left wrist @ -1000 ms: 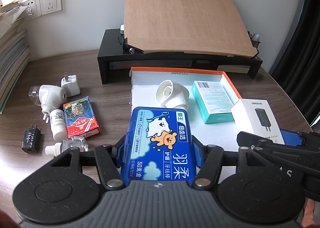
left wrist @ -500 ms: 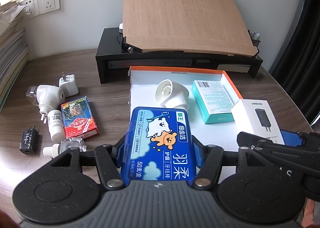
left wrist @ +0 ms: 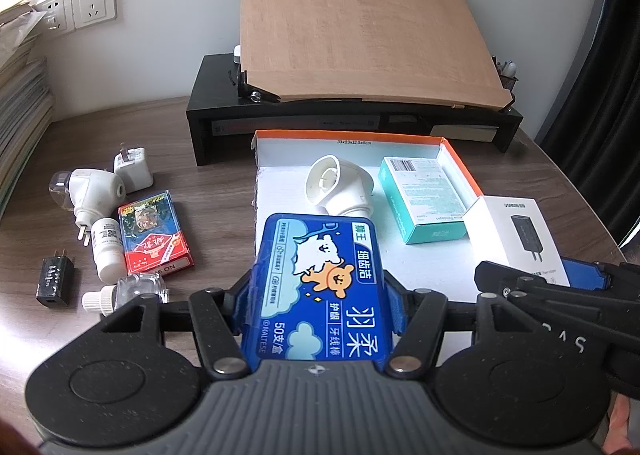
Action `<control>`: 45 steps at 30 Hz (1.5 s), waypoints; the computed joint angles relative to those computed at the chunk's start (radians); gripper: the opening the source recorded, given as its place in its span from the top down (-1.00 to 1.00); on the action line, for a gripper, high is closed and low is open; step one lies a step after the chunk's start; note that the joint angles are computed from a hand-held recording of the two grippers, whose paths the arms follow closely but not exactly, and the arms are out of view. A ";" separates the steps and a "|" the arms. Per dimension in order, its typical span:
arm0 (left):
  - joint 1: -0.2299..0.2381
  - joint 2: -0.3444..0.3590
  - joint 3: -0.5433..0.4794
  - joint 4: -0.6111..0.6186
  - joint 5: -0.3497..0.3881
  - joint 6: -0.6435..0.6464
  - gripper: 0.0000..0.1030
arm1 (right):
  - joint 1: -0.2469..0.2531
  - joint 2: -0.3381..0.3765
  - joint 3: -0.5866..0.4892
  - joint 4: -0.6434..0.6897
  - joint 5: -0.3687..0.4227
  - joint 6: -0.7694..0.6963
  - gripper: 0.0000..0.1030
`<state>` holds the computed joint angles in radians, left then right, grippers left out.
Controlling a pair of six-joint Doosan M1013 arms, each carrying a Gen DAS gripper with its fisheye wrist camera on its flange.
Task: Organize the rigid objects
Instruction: 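Hold the blue swab box and white charger box above the lid with both tools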
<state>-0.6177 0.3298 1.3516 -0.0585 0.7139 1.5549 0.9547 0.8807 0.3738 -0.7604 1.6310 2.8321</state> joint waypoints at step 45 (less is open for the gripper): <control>-0.006 -0.007 0.009 0.011 -0.001 -0.005 -0.22 | 0.002 -0.012 0.024 0.010 0.007 0.017 -0.38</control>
